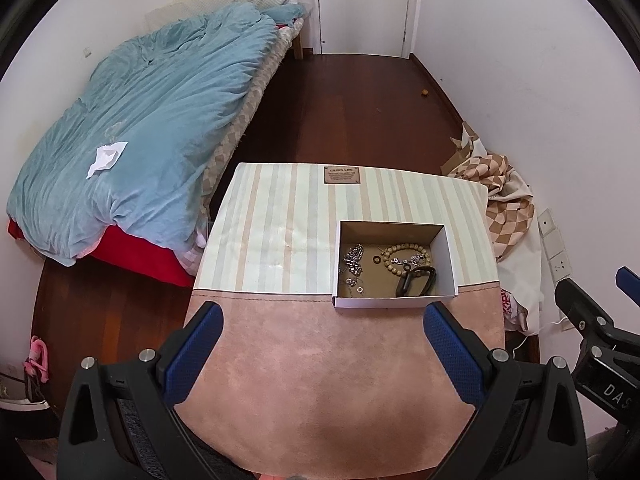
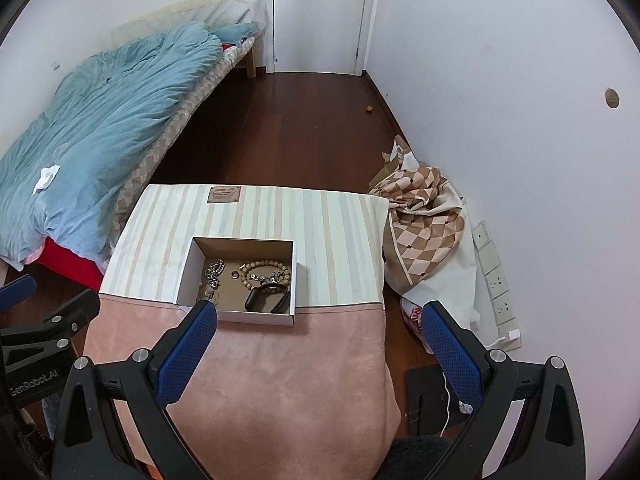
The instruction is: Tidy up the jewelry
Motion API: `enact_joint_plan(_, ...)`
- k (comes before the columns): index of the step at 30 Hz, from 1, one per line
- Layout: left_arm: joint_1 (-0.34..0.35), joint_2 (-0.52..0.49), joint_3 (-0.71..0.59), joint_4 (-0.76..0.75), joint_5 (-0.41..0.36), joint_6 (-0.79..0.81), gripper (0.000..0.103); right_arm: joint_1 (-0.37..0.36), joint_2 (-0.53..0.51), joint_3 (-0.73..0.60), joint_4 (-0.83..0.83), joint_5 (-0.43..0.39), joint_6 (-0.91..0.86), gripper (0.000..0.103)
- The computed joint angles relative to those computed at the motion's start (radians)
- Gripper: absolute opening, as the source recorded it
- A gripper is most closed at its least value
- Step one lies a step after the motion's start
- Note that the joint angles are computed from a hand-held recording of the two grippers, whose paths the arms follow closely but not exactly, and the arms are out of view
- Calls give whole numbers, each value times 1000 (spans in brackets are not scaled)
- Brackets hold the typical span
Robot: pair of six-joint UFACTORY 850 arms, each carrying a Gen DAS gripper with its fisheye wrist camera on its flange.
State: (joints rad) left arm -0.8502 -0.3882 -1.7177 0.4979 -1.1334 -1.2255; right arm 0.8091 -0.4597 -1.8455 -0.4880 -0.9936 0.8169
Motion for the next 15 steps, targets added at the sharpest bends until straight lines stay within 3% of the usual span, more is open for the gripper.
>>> enact_joint_plan(15, -3, -2, 0, 13, -14, -9, 102, 7, 3, 5, 9, 2, -3, 103)
